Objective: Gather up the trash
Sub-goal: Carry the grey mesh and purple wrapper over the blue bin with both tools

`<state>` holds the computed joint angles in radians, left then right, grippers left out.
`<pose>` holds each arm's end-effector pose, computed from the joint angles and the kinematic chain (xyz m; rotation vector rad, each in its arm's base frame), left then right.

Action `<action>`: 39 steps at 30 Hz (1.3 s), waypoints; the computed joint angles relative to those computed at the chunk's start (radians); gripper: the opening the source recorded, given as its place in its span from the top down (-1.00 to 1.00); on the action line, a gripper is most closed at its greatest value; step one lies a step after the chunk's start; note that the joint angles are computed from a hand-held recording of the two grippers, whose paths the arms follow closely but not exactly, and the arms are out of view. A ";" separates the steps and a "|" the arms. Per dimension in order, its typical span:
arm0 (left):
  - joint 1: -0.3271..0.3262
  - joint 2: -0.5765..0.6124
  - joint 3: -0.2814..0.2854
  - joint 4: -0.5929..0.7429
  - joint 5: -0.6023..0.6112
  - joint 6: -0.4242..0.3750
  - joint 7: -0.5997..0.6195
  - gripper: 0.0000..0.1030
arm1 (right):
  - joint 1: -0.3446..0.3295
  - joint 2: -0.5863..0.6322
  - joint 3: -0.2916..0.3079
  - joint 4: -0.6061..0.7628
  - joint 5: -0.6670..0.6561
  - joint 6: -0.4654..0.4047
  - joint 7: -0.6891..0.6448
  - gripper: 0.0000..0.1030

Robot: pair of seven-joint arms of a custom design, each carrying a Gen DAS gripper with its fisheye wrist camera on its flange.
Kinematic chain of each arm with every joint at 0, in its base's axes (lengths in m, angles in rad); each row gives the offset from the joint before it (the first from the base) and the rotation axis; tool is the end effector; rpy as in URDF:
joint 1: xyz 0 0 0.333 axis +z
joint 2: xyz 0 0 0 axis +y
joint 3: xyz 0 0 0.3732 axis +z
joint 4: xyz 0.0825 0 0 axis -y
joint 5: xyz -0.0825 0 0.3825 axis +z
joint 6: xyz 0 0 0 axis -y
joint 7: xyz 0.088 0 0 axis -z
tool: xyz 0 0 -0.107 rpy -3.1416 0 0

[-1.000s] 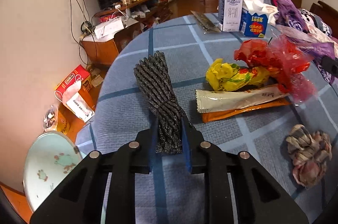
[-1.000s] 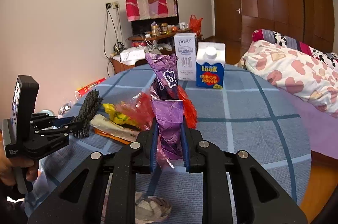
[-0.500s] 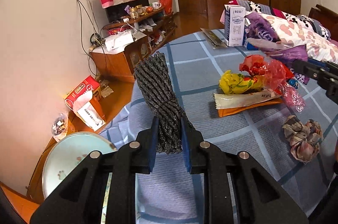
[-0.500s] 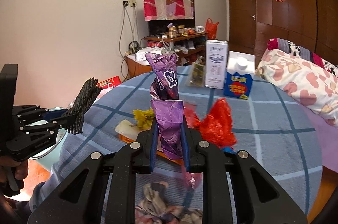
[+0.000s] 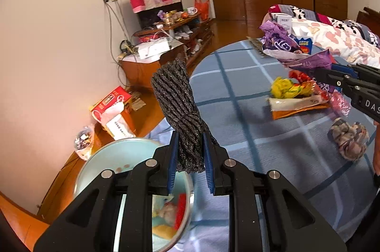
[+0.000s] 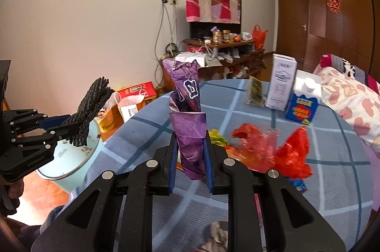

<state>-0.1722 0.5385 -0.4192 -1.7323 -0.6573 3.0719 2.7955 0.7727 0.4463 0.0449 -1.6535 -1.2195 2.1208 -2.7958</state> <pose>0.6639 -0.3157 0.4199 -0.6695 2.4121 -1.0247 0.5219 0.4871 0.4321 -1.2824 1.9735 -1.0705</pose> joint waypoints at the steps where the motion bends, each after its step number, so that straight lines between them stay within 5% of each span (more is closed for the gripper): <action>1: 0.004 -0.001 0.001 -0.001 0.000 0.002 0.001 0.61 | -0.001 0.008 0.001 0.012 0.000 0.004 -0.012 0.60; 39: 0.038 -0.004 0.143 -0.042 0.098 0.081 -0.157 0.61 | 0.059 0.349 -0.136 0.517 0.241 0.206 -0.470 0.59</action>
<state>-0.1340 0.5347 -0.2758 -1.7748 -0.5590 3.1527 2.6389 0.8319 0.7948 -0.0913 -1.1370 -0.9785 2.3272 -3.2660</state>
